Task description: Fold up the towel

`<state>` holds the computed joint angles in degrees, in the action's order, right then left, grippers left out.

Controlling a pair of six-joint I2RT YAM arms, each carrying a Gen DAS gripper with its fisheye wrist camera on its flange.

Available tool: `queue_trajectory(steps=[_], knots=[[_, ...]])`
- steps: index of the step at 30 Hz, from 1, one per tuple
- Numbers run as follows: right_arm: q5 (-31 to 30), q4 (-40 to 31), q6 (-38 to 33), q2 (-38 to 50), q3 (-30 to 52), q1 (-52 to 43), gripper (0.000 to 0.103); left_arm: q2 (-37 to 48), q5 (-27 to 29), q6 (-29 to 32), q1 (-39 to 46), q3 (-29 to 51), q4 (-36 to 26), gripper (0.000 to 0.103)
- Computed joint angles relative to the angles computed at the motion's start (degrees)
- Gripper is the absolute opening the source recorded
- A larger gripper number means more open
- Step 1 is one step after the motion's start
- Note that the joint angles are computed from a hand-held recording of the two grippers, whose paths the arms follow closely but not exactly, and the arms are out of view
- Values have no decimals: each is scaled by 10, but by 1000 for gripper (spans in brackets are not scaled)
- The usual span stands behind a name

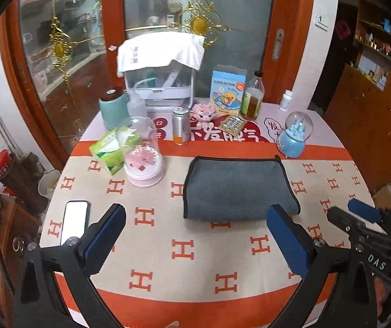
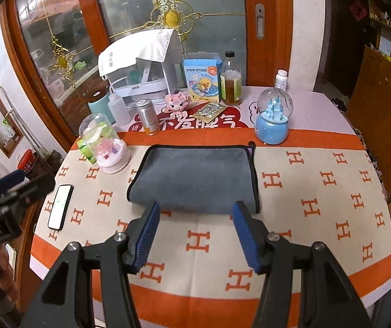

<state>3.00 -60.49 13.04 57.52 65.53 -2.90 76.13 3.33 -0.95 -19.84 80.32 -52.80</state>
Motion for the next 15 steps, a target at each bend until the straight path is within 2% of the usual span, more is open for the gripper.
queue_trajectory(steps=[9,15], knots=[[69,-33,63,-48,-1,93,56,-46,-14,-4,3,-24,-22,102],[91,-49,90,-61,0,130,56,-72,-14,-14,-9,-45,-34,102]])
